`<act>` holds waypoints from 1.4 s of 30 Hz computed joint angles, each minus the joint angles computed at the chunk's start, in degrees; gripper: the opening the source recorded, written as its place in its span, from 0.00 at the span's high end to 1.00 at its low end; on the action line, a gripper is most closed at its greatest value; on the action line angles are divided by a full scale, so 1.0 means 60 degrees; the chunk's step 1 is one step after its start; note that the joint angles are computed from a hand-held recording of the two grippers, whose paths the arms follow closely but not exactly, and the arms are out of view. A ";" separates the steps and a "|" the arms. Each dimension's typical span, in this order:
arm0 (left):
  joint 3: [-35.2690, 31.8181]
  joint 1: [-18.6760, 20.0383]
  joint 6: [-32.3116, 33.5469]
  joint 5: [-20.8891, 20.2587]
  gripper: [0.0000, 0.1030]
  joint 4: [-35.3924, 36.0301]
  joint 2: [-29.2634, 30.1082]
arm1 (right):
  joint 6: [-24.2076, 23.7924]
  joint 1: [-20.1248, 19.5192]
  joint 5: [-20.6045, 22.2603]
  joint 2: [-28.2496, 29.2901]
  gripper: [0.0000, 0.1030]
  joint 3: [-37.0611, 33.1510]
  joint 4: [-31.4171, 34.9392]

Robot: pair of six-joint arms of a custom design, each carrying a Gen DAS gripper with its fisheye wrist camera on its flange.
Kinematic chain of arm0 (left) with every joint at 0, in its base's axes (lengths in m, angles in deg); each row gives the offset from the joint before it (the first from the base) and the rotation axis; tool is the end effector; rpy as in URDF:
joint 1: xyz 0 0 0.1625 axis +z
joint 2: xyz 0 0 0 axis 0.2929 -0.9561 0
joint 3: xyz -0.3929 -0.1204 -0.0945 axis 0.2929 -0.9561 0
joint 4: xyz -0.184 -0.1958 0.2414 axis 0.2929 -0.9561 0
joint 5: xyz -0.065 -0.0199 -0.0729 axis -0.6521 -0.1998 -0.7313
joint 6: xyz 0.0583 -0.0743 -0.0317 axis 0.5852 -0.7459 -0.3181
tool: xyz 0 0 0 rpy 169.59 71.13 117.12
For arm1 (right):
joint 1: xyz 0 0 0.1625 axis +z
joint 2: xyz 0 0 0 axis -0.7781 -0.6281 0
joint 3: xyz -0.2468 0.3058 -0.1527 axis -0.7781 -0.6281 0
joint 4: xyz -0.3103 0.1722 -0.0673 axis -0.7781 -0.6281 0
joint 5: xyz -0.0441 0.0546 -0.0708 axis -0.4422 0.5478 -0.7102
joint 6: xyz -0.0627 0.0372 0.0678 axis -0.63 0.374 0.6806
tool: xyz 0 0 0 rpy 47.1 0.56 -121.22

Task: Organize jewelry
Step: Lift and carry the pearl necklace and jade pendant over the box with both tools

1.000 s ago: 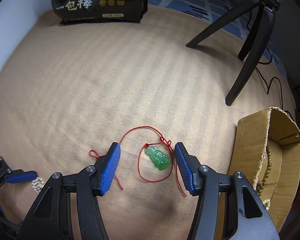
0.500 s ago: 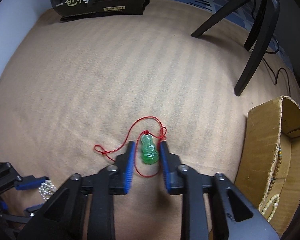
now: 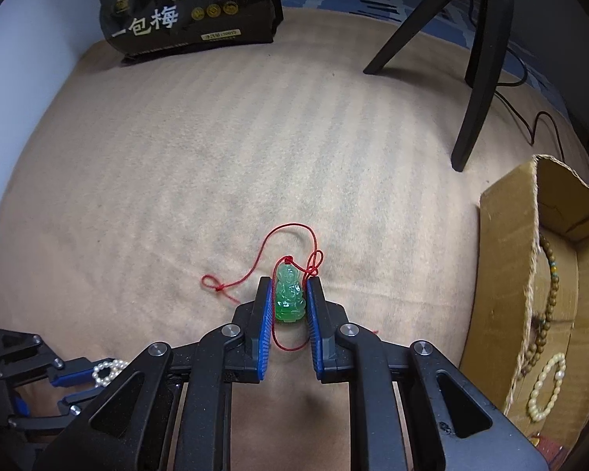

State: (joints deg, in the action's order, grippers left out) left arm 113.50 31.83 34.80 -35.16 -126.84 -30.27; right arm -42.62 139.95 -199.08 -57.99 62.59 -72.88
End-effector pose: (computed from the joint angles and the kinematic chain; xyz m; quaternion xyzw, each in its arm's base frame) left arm -0.3681 -0.6929 -0.0096 0.2500 0.9392 -0.0792 0.2217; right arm 0.0622 -0.7857 0.2842 0.1707 -0.9235 0.1096 0.3254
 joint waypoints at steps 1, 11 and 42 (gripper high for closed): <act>0.0230 -0.0034 -0.0047 -0.0010 0.91 -0.0103 -0.0132 | -0.0029 -0.0003 0.0030 -0.0126 0.86 0.0279 -0.0207; 0.0747 -0.0174 -0.0112 -0.0097 0.92 -0.0702 -0.0610 | -0.0011 0.0180 0.0523 -0.1417 0.86 0.2178 -0.1200; 0.1312 -0.0902 0.0095 -0.0132 0.95 -0.2409 -0.1312 | -0.0064 0.0212 0.2038 -0.4129 0.86 0.4408 -0.3558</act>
State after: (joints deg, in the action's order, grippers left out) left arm 121.37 26.42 35.37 -35.96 -141.29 -38.14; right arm -43.00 141.23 -186.85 -82.76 89.04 -94.22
